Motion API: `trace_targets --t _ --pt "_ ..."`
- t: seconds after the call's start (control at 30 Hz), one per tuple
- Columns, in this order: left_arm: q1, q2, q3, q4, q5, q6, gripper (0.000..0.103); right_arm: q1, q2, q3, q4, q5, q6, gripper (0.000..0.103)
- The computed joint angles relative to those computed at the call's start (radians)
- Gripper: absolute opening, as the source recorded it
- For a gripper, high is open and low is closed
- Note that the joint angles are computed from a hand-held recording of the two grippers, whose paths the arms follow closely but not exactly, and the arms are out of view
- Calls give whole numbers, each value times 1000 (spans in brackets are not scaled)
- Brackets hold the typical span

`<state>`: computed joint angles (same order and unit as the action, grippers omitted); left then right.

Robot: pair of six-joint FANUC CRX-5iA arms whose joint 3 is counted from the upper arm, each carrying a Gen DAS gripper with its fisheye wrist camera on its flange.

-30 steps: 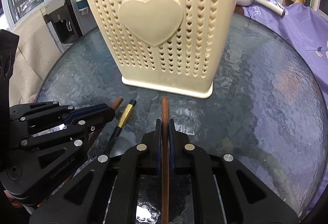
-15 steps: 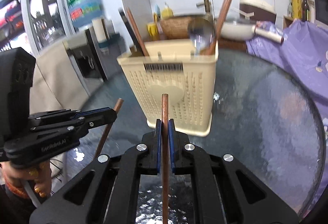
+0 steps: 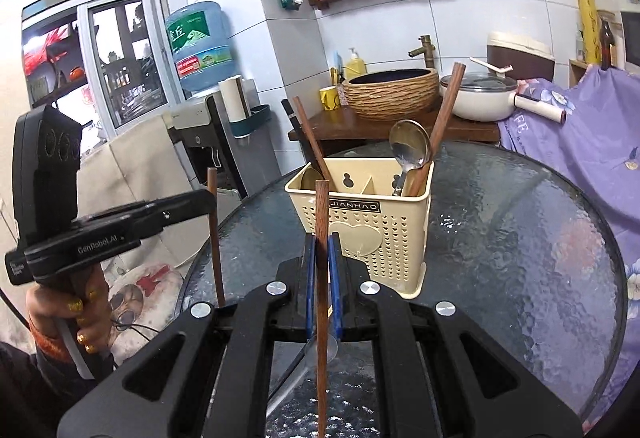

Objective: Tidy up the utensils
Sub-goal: 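Lift both chopsticks and lower them into the cream holder with both tools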

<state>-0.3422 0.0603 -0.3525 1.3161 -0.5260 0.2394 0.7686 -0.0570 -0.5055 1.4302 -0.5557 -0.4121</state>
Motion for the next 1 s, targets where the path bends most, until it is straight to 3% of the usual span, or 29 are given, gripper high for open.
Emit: trace_targets --t 0.77,1.0 --pt "9 -35 13 75 -40 -108 7 19 -47 8 14 -18 62 7" --pt "27 4 114 31 -128 -53 7 -2 -52 63 -40 13 151 7"
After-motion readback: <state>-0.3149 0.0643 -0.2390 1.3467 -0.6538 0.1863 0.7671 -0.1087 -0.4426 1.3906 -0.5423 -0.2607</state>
